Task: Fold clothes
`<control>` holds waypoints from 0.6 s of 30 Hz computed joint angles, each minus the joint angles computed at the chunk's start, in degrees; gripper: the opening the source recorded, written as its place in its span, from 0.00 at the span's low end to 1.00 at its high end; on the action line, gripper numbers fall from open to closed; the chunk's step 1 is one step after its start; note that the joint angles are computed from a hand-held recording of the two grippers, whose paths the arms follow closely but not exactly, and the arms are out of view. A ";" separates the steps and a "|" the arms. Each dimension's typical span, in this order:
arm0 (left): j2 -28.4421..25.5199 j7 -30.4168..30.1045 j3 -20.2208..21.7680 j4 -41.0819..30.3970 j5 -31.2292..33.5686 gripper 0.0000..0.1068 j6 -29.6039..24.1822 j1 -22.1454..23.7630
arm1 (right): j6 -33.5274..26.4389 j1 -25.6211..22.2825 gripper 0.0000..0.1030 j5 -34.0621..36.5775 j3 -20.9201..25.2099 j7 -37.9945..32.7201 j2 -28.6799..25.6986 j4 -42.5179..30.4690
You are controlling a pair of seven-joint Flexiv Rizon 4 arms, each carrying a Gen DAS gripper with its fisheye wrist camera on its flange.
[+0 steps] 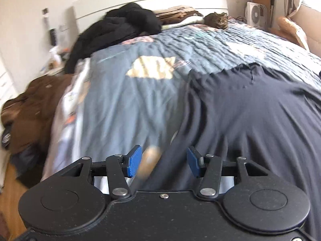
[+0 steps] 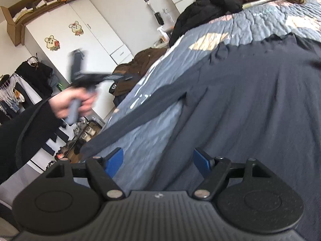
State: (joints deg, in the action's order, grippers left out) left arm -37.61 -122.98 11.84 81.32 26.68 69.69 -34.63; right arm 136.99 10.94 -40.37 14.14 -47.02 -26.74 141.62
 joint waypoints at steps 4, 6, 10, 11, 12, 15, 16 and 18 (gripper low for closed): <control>-10.93 7.38 -4.16 -14.87 -6.12 0.46 -5.47 3.95 | 1.12 -1.60 0.74 -1.50 -0.63 0.36 -1.17 -0.87; -15.60 10.65 -5.10 -21.51 -8.77 0.46 -8.66 4.81 | 1.63 -2.06 0.74 -1.37 -1.05 0.27 -1.99 -1.20; -23.26 12.77 -4.43 -32.66 -11.99 0.46 -12.72 5.27 | 1.42 -3.33 0.74 -1.08 -1.80 0.69 -2.96 -1.47; -25.29 13.19 -4.20 -35.94 -12.55 0.46 -14.09 5.36 | 1.49 -3.66 0.74 -0.87 -1.90 0.83 -3.24 -1.48; -26.92 13.71 -4.03 -38.86 -12.88 0.46 -15.23 5.33 | 1.62 -4.09 0.74 -0.92 -1.89 1.23 -3.69 -1.60; -31.82 16.36 -4.10 -46.89 -13.29 0.40 -17.65 5.19 | 1.95 -5.31 0.74 -1.16 -1.93 2.54 -4.99 -1.99; -33.64 17.32 -3.55 -50.35 -13.24 0.40 -20.53 4.88 | 1.89 -5.69 0.74 -1.46 -1.92 3.05 -5.34 -2.09; -37.06 18.96 -2.67 -56.89 -12.80 0.40 -26.52 4.47 | 1.42 -6.09 0.74 -1.87 -2.03 3.52 -5.52 -2.10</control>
State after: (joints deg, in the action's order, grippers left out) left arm -74.68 -104.02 9.17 24.44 13.89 43.17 -30.16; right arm 138.41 4.85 -42.24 12.11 -43.51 -32.26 139.52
